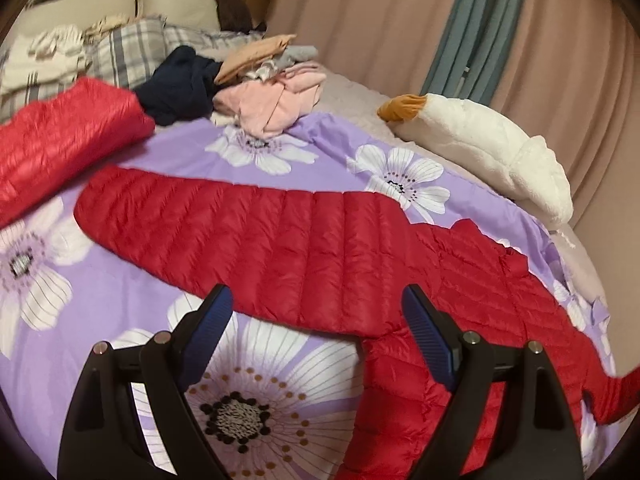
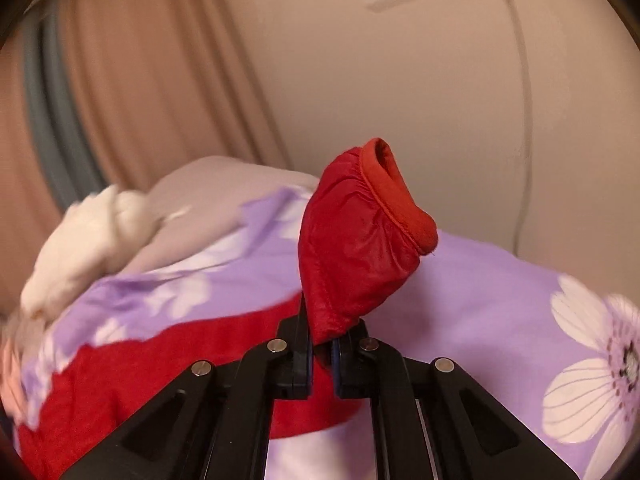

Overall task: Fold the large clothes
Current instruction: 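Grasp the red jacket's sleeve cuff with the right gripper, fold across body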

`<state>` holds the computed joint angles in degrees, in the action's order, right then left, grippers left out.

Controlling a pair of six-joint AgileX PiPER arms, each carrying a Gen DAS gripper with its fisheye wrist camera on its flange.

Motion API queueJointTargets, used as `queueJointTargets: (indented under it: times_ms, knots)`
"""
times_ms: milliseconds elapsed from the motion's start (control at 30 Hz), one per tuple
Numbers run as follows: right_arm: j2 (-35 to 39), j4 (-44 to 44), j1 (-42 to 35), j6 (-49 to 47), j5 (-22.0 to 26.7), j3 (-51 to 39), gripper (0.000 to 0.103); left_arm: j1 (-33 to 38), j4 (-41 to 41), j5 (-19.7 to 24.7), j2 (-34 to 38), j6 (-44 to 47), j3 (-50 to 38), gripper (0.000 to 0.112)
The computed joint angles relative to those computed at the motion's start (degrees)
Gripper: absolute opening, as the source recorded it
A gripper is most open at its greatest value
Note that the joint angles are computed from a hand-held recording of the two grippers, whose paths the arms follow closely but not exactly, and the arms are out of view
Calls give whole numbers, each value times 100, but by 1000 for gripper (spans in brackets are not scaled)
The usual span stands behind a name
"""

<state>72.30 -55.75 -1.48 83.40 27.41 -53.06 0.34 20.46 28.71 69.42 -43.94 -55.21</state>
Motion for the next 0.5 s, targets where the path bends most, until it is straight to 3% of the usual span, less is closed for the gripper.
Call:
queueJointTargets:
  times_ms: [100, 167, 300, 400, 500]
  knots:
    - [428, -583, 1310, 329, 1095, -575, 8, -227, 944, 81, -89, -805, 75, 86]
    - [752, -586, 1918, 294, 1323, -959, 8, -427, 1622, 241, -128, -1320, 144, 86]
    - [1299, -579, 2767, 271, 1849, -1667, 8, -543, 2246, 195, -274, -1844, 366, 86]
    - [1549, -509, 3273, 550, 1914, -2077, 8, -525, 2393, 166, -237, -1817, 445, 86]
    - [2269, -310, 3835, 452, 2523, -2980, 8, -455, 2772, 296, -212, -2267, 512, 86]
